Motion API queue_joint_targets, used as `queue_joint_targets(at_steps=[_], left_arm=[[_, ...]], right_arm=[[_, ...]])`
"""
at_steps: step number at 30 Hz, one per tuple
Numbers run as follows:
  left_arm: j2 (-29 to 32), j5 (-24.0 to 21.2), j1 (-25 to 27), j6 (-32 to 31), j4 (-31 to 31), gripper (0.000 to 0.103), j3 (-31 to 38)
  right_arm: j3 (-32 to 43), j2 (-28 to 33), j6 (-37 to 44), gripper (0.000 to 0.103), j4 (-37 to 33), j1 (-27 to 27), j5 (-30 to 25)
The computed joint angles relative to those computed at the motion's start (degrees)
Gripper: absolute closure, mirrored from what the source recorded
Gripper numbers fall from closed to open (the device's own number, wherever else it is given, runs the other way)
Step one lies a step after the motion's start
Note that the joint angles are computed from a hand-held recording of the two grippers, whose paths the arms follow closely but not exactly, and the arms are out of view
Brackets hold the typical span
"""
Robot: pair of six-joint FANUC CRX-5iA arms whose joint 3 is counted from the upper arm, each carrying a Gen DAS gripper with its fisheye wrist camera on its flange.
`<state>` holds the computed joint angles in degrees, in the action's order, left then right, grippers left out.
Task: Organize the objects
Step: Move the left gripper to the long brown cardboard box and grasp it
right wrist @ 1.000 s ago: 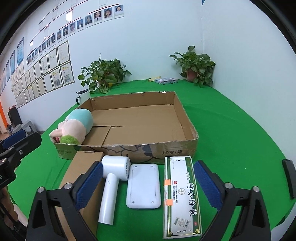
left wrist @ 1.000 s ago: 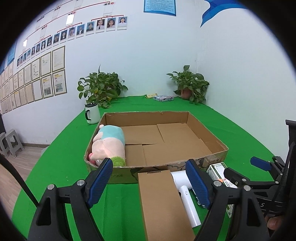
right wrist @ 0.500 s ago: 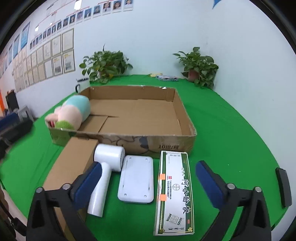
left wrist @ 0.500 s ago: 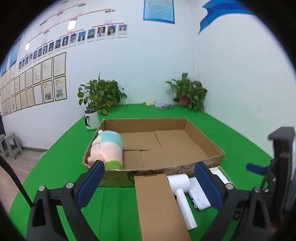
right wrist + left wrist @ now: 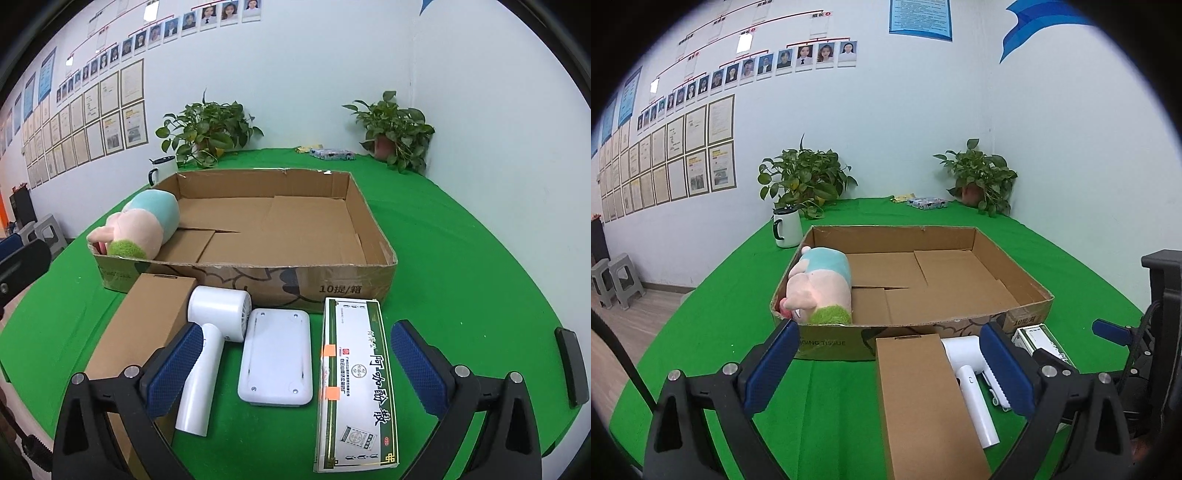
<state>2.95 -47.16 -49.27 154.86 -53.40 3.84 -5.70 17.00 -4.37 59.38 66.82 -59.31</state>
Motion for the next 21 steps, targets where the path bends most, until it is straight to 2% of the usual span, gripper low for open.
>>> queue_joint_targets(at_steps=[4,7,8,10,12,16,18,21], left_arm=[[-0.6,1.7,1.2,-0.8,2.4,0.005,-0.9],[-1.5,4.3,3.1,-3.7,6.5,0.005,-2.6],[-1.9,5.6,4.0,-5.2,8.5,0.005,-3.5],[-2.9,9.8,7.3,-12.1,16.2,0.005,-6.2],[-3.3,13.4,10.8,-21.7,26.3,0.005,-9.4],[-3.5,16.4,14.2,-31.1,38.0,0.007,-14.0],[-3.7,18.5,16.1,-38.1,46.2,0.015,-17.1],[-3.9,19.8,18.0,-48.9,57.7,0.023,-21.2]], right_arm=[[-1.3,-0.8,-0.6,0.001,1.6,0.1,1.8],[-5.6,-4.1,-4.2,0.001,4.4,-0.2,7.8],[-8.0,-6.0,-5.2,0.001,5.4,-0.3,11.5],[-10.8,-8.2,-5.0,0.001,5.1,0.0,16.1],[-12.4,-9.5,-3.9,0.001,2.8,0.6,20.3],[-12.9,-9.7,0.1,0.001,-4.3,2.0,28.9],[-11.4,-8.3,2.9,0.001,-7.6,3.0,31.0],[-7.8,-5.5,7.4,0.001,-12.5,4.7,30.4]])
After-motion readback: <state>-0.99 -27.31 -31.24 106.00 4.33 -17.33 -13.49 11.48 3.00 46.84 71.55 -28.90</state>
